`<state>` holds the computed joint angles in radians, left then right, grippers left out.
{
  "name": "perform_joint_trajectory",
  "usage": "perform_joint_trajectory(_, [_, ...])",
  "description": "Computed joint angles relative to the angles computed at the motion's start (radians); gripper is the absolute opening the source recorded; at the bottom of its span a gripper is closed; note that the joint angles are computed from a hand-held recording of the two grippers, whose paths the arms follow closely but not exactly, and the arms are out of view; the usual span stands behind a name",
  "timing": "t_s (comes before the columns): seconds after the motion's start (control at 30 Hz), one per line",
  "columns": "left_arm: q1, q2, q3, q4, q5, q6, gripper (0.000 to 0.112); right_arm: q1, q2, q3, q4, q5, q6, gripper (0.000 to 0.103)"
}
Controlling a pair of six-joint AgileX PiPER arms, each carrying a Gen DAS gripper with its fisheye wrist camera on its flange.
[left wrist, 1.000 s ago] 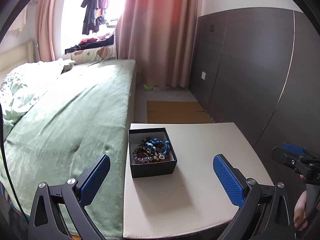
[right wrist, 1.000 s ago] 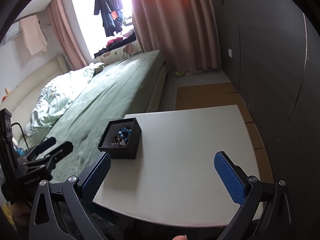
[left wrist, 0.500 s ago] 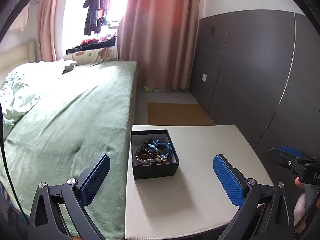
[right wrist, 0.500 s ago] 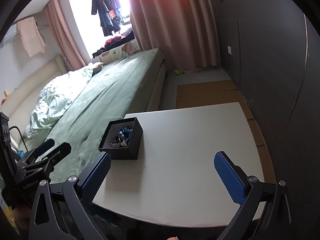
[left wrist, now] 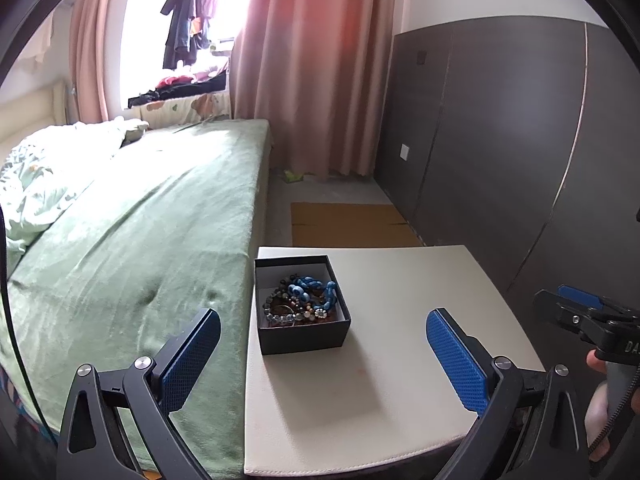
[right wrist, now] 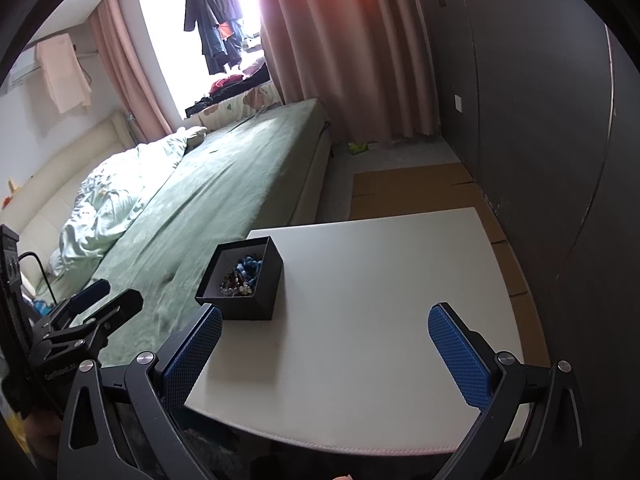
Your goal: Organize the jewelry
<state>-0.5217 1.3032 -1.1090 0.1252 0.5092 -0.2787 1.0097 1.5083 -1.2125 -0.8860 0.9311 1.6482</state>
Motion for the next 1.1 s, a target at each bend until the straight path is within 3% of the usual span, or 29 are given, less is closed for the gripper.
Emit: perform_joint_trajectory(1.1, [-0.01, 0.005, 0.001, 0.018, 0.004, -0.014, 0.103, 0.018, -0.005, 0.0, -0.005, 0.035, -0.017, 0.103])
